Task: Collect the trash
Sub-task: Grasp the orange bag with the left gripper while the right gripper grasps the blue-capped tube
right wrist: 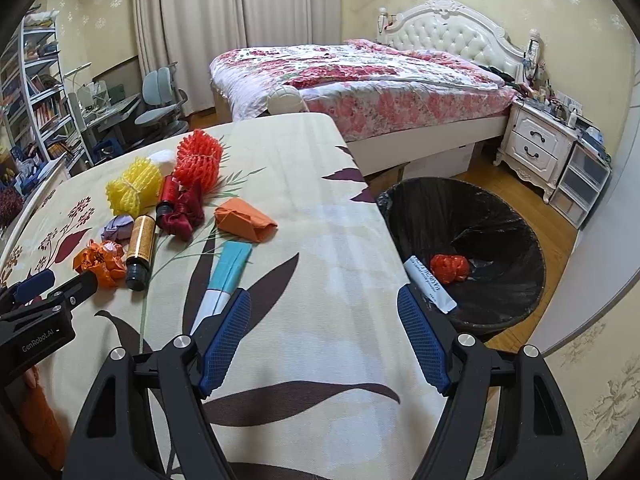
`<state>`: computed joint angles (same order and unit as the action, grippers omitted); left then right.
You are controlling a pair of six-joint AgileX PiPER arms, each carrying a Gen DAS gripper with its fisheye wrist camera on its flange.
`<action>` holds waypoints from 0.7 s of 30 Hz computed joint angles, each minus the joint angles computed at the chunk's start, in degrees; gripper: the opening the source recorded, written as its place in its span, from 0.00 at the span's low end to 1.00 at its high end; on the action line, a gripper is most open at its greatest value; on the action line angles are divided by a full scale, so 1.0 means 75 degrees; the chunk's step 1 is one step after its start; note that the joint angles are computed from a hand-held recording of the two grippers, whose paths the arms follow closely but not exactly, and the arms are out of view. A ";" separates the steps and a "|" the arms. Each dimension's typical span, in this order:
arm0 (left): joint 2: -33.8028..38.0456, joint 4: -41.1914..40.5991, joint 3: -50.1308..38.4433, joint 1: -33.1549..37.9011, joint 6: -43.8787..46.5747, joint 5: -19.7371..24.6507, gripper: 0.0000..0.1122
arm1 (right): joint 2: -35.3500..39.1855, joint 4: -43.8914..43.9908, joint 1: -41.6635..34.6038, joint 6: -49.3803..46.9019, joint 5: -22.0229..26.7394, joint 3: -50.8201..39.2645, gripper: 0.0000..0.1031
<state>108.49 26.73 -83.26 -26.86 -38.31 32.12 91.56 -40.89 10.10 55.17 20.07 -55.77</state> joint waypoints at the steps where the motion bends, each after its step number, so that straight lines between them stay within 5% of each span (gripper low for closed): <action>1: -0.0002 -0.0027 0.0030 0.0029 0.0000 -0.0015 0.73 | 0.0040 0.0006 0.0039 -0.0006 0.0018 -0.0035 0.71; 14: 0.0721 -0.0705 -0.0965 0.0159 0.0714 0.0085 0.74 | 0.0314 0.0360 0.0201 -0.0404 0.0102 -0.0337 0.71; 19: 0.0900 -0.1450 -0.1131 0.0269 0.1566 0.0081 0.50 | 0.0426 0.0564 0.0212 -0.0611 0.0066 -0.0405 0.71; 21: 0.0823 -0.1567 -0.0979 0.0295 0.1722 -0.0101 0.48 | 0.0429 0.0573 0.0238 -0.0610 0.0069 -0.0402 0.71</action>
<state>114.66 14.98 -90.61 -24.65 -25.40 31.37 94.77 -36.60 11.88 50.59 20.59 -58.78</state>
